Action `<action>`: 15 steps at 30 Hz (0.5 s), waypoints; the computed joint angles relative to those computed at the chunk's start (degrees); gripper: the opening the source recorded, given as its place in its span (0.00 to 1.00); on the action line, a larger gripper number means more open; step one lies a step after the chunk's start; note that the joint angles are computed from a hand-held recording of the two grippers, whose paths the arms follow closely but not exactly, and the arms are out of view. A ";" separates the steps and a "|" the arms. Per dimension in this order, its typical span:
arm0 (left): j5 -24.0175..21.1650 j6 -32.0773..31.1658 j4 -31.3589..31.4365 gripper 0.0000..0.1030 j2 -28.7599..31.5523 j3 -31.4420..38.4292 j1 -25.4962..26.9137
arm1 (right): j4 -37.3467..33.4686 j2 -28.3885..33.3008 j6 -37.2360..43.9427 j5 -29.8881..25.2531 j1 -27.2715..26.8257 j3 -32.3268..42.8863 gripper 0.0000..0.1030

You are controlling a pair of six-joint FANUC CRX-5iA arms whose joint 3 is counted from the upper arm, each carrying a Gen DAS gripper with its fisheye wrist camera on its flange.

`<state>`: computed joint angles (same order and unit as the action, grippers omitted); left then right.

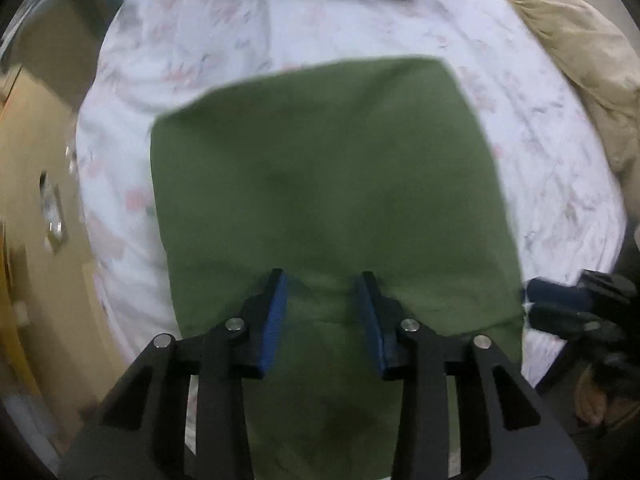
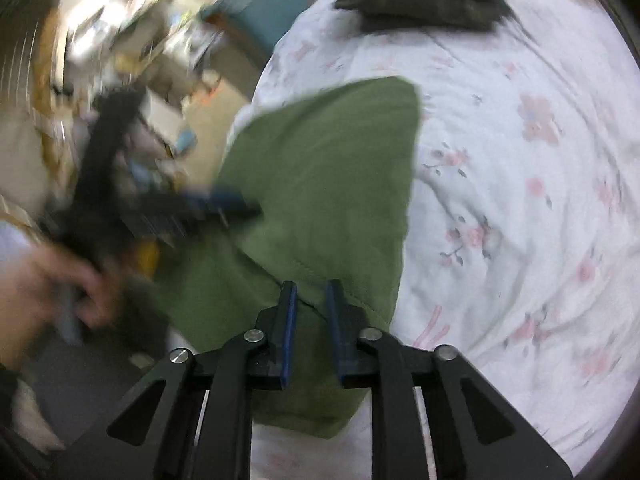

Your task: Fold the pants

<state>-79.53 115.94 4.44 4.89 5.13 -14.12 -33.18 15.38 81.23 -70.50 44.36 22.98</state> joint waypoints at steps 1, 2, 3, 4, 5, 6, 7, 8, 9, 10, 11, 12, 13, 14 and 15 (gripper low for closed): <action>0.27 0.17 0.07 0.31 -0.29 -0.28 -0.03 | -1.94 -0.27 -1.75 0.25 -1.36 -0.48 0.46; 0.25 -0.30 -0.02 0.31 -0.44 -0.29 -0.10 | -3.77 -0.63 -3.61 0.73 -2.61 -1.32 0.65; 0.26 -0.41 -0.20 0.32 -0.47 -0.30 -0.28 | -5.40 -1.34 -6.05 2.07 -3.81 -2.89 0.93; 0.31 -0.22 -0.14 0.32 -0.54 -0.45 -0.27 | -7.08 -2.00 -7.82 3.40 -4.77 -4.44 0.96; 0.33 0.09 -0.23 0.32 -0.51 -0.44 -0.34 | -9.29 -1.76 -9.05 3.20 -5.81 -4.98 0.96; 0.27 0.09 -0.37 0.32 -0.54 -0.46 -0.33 | -11.57 -0.83 -10.36 1.94 -6.64 -4.89 0.96; 0.00 0.18 -0.70 0.32 -0.40 -0.18 -0.57 | -12.93 0.19 -11.15 0.77 -6.85 -4.72 0.96; -0.38 0.26 -0.99 0.32 -0.15 0.28 -0.84 | -13.14 0.91 -11.71 0.07 -6.57 -4.50 0.96; -0.66 -0.02 -1.02 0.32 0.19 0.66 -0.62 | -13.62 1.86 -12.07 -0.92 -6.06 -4.37 0.96; -0.97 0.26 -1.05 0.32 0.96 1.33 -0.88 | -14.41 2.42 -11.91 -1.65 -6.02 -4.37 0.96; -1.23 0.03 -0.82 0.32 1.10 1.33 -0.69 | -16.69 3.42 -11.61 -2.85 -6.15 -4.29 0.96; -1.30 -0.21 -0.39 0.32 1.15 1.19 -0.34 | -18.75 3.85 -11.70 -3.09 -6.44 -4.58 0.96; -1.21 -0.10 0.10 0.32 1.34 1.17 -0.12 | -20.55 4.04 -11.85 -2.81 -6.65 -5.16 0.96; -1.06 0.05 0.72 0.32 1.25 0.85 0.26 | -21.28 4.02 -11.68 -2.50 -6.49 -5.47 0.96; -0.96 0.26 0.87 0.32 0.91 0.47 0.31 | -21.67 4.16 -10.45 -2.67 -6.05 -5.12 0.94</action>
<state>-80.49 116.19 5.31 5.80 5.60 -13.81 -54.86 19.55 70.78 -73.16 38.31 17.86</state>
